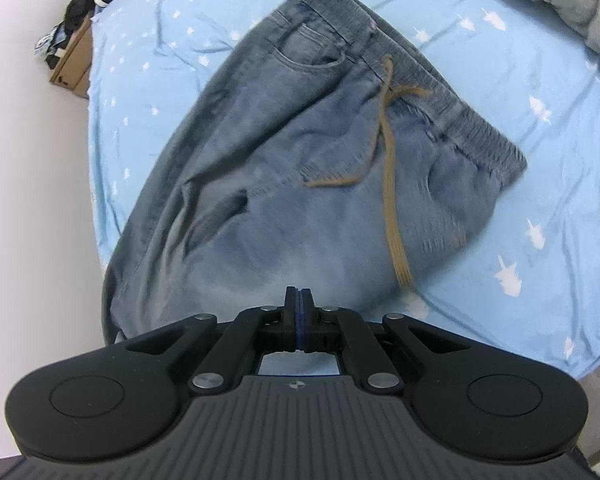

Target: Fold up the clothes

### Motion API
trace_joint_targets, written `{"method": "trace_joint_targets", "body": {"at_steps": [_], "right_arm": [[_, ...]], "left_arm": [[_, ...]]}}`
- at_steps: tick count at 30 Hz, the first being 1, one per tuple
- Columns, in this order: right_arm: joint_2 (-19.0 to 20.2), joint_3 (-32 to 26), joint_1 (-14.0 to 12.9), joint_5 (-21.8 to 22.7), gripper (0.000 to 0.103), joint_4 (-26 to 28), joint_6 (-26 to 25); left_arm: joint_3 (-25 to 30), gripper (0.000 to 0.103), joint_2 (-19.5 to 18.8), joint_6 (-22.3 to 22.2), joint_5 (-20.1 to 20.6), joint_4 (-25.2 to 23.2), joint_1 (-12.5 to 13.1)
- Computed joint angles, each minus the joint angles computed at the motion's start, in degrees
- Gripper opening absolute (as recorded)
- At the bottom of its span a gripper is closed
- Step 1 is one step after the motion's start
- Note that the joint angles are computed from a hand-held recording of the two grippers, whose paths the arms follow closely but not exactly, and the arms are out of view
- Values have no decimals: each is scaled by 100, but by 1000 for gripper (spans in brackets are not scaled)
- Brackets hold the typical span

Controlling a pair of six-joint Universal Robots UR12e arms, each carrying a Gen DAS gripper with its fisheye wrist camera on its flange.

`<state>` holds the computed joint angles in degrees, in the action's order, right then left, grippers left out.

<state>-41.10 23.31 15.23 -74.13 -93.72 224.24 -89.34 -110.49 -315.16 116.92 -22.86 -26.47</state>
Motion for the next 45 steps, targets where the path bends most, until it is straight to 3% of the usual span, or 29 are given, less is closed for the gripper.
{"method": "trace_joint_targets", "body": {"at_steps": [4, 7, 11, 15, 20, 23, 27, 28, 30, 35, 38, 40, 45], "right_arm": [[127, -252, -21, -46, 0, 160, -223], [77, -164, -24, -53, 0, 264, -383], [-59, 42, -31, -47, 0, 431, -644], [-218, 337, -61, -36, 0, 394, -582], [-312, 552, -54, -30, 0, 267, -375], [-261, 494, -19, 14, 0, 257, -328], [-132, 304, 41, 107, 0, 300, -329], [-107, 269, 61, 120, 0, 309, -338], [-70, 217, 93, 122, 0, 357, -373], [26, 34, 165, 32, 0, 625, -565], [94, -140, 196, -70, 0, 848, -755], [120, -239, 202, -163, 0, 943, -875], [45, -135, 162, -319, 6, 858, -1060]], "left_arm": [[13, 72, -208, -754, 478, 132, -40], [40, 69, -266, -1275, 783, -279, -19], [39, 51, -230, -1385, 799, -737, 91], [93, 16, -155, -617, 808, -930, 200], [364, 10, -94, 706, 978, -1048, 325], [495, 9, -95, 1612, 1235, -488, 363], [508, 9, -127, 3420, 1397, 1025, 372], [464, 9, -114, 3704, 1381, 1272, 365], [266, 9, -24, 3796, 1377, 1420, 335], [-659, 9, 335, 2250, 1125, 632, 353], [-1216, 10, 525, 1177, 477, 155, 416], [-1388, 13, 565, 932, 272, 137, 411], [-1493, 34, 683, 849, -140, -89, 434]]}}
